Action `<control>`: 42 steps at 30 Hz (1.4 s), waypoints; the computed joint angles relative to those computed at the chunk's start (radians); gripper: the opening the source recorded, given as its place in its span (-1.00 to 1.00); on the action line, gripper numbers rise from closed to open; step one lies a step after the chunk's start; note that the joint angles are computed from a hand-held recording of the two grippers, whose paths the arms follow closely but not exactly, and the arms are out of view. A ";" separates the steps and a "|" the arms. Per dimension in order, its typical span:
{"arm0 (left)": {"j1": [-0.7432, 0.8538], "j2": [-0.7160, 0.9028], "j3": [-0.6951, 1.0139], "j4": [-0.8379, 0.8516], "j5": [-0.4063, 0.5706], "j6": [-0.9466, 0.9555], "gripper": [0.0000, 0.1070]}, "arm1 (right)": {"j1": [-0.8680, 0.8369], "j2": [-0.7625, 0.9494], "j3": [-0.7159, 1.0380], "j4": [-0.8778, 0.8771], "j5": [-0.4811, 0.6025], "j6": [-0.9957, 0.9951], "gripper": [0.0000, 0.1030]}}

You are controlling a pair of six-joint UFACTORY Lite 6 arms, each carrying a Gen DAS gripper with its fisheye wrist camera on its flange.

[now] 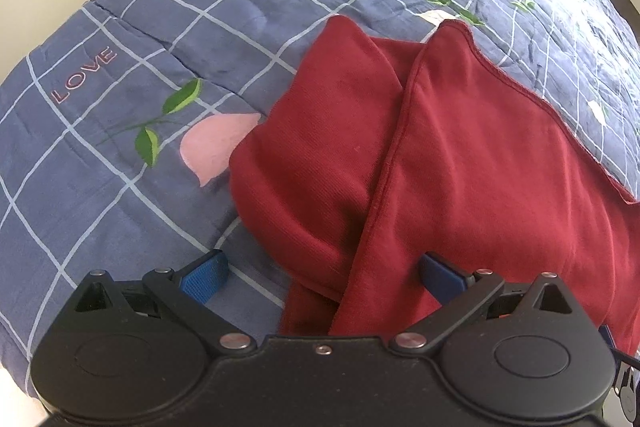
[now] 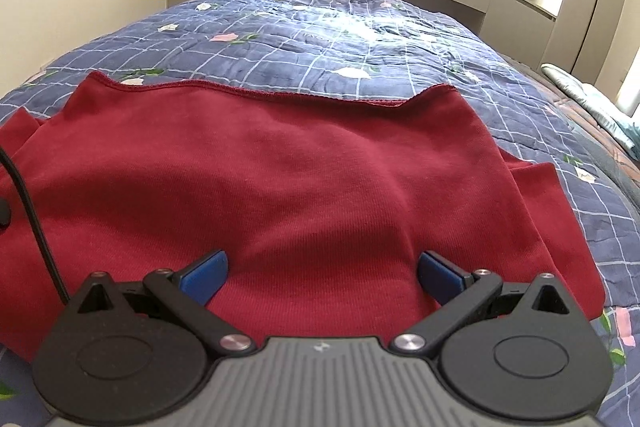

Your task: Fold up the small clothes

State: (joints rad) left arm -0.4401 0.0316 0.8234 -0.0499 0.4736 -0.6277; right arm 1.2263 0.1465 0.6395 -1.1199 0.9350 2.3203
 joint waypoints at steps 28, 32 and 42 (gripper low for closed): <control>0.015 -0.066 -0.020 -0.120 -0.015 0.003 -0.64 | -0.082 -0.100 -0.027 0.027 -0.088 -0.143 1.00; -0.062 -0.077 0.020 0.078 0.013 -0.247 -0.72 | -0.199 -0.201 -0.023 0.143 -0.189 -0.415 1.00; -0.336 -0.025 0.299 0.463 0.188 -0.562 -0.75 | -0.253 -0.690 -0.215 0.279 0.007 -0.732 1.00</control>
State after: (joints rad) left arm -0.7759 0.0070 1.1224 0.4130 0.6613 -1.1896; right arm 0.9737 -0.5438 0.4243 -0.8409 0.9425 1.5887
